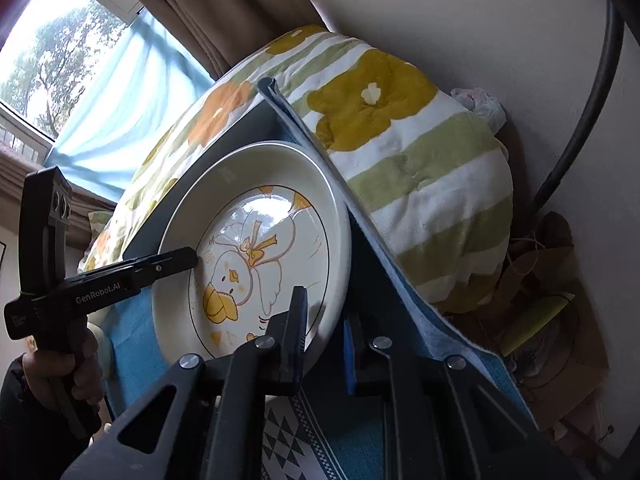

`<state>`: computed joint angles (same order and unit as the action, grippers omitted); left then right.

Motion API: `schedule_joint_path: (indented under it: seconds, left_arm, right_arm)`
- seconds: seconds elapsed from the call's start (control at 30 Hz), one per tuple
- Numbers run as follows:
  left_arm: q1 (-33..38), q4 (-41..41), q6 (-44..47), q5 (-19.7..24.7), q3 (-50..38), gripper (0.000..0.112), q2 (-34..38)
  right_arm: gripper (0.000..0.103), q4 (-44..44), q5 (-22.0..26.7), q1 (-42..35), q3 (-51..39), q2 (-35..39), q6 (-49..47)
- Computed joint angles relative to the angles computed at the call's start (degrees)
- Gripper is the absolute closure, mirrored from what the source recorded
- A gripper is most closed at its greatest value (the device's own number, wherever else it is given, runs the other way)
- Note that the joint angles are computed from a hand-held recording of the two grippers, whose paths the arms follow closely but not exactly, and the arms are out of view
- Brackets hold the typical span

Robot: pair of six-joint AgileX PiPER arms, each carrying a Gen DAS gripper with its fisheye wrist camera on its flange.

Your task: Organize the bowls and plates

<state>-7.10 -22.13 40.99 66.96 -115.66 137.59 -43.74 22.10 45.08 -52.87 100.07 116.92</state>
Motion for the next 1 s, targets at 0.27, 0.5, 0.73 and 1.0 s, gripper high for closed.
schedule_joint_path:
  seconds: [0.27, 0.5, 0.73, 1.0]
  left_arm:
    - [1.27, -1.77, 1.86, -5.28, 9.33, 0.095, -8.71]
    - [6.65, -5.39, 4.46, -6.57, 19.72, 0.095, -20.47]
    - [18.46, -9.17, 10.13, -5.25, 32.01, 0.095, -35.61]
    - [39.23, -11.36, 19.47, 0.74, 39.23, 0.095, -45.31]
  right_arm:
    - [0.089, 4.71, 0.05, -0.54, -0.71, -1.78, -9.05]
    - [0.089, 8.55, 7.6, 2.57, -6.05, -6.34, -19.2]
    - [0.089, 12.91, 14.03, 8.96, -16.02, -5.67, -28.42]
    - [0.087, 19.03, 13.9, 15.96, -27.93, 1.08, -37.9]
